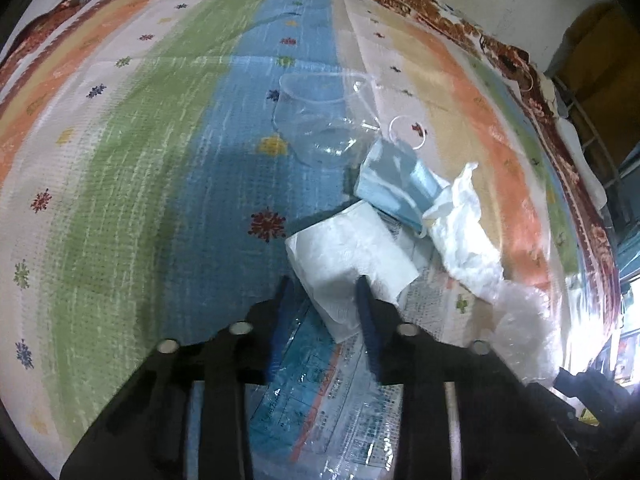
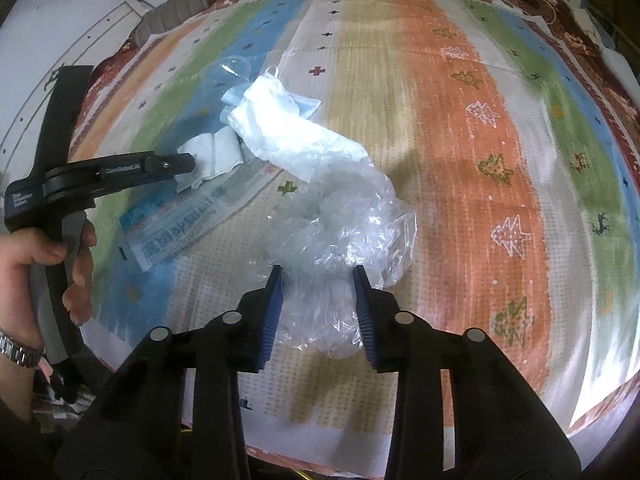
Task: Collect trash
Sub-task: 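Grasp the clear plastic bag with right gripper while left grasps white tissue, then lift the clear bag and white tissue and carry both over the bin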
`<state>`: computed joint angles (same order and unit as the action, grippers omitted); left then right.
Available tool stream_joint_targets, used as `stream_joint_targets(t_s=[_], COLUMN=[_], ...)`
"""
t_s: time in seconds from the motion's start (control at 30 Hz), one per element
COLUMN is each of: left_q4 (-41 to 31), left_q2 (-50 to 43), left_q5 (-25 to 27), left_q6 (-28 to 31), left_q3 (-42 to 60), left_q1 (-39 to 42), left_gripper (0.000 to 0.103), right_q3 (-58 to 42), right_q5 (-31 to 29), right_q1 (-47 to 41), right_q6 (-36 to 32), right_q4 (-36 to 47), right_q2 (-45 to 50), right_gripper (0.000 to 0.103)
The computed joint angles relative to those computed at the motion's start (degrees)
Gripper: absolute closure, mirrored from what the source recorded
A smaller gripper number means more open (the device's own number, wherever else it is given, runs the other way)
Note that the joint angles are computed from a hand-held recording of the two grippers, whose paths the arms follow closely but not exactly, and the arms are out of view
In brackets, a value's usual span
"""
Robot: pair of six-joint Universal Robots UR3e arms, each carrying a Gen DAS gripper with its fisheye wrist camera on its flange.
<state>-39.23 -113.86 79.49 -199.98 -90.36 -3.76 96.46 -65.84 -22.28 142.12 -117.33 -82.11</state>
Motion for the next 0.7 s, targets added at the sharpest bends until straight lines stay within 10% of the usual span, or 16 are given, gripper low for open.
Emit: stream_joint_targets(t_s=[0.2,0.7], left_q4=[1.7,0.9], left_q2=[0.4,1.1], left_q5=[0.8,1.1], left_q6=[3.1,0.3], left_q3=[-0.2,-0.2], left_q1=[-0.5,0.1], left_gripper=[0.102,0.094], right_q3=[-0.4,-1.0], right_q5=[0.0,0.3], right_q1=[0.1,-0.4], right_q6=[-0.8,-2.0], right_q4=[1.1,2.2], right_q2=[-0.2,-0.7], right_gripper=[0.085,0.088])
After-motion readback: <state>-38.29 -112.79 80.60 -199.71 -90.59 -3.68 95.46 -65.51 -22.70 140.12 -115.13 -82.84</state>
